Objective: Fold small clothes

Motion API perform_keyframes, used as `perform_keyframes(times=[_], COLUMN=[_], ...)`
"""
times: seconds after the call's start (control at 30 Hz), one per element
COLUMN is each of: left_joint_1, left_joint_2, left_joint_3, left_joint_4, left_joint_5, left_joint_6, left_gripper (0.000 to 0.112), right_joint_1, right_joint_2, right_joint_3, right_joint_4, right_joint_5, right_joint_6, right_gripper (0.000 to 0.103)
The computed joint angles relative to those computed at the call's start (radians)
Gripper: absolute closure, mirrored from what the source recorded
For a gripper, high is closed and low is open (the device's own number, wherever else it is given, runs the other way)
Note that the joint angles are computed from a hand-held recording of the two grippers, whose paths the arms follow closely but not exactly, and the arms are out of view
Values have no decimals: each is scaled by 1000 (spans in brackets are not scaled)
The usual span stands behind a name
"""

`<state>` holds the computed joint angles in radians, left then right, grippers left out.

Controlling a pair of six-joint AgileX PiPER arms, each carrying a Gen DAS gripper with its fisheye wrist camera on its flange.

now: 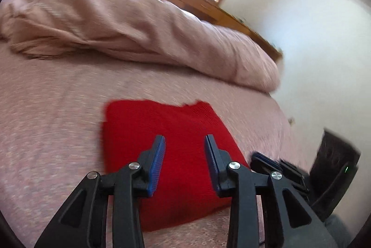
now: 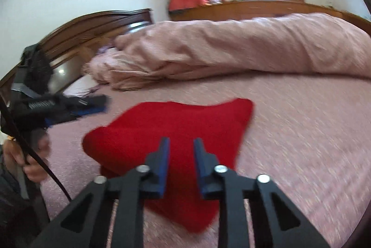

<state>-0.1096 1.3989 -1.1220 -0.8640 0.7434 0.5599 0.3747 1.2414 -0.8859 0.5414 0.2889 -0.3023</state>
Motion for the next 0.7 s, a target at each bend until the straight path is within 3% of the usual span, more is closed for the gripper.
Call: perform_keyframes(times=[0.1,0.2,0.27,0.33,0.43,0.5,0.6,0.7], left_joint_1=[-90,-106,-102,-100,-108,-85,4,92], left_joint_2=[63,80,48,10,-9,-1,5,28], left_joint_3=[-16,27,102,136,164,179,232,266], left_joint_4=[91,180,139,177,194,125,-88,-213], left_joint_5=[-35,-49,-100,-106,-119,-112,-40,41], left_joint_6=[-77,-139,-99,-125,-105,-69,53,129], left_gripper=[85,85,85,86,85,86,88,104], right_joint_1=[0,-24,-72,-80,-18,14,-11,-45], right_joint_2=[100,166,178,176,154,137,136,156], right_joint_3=[-58,-89,-109,-100,-73,-67,-89,-130], right_joint_4=[60,137,207,236,166,87,49,46], right_joint_5=[86,223,318,317,236,217,262,339], right_joint_6=[-90,-164,-214,-250,-183,-106,-90,-83], right_gripper=[95,98,103,103,103,103,103,103])
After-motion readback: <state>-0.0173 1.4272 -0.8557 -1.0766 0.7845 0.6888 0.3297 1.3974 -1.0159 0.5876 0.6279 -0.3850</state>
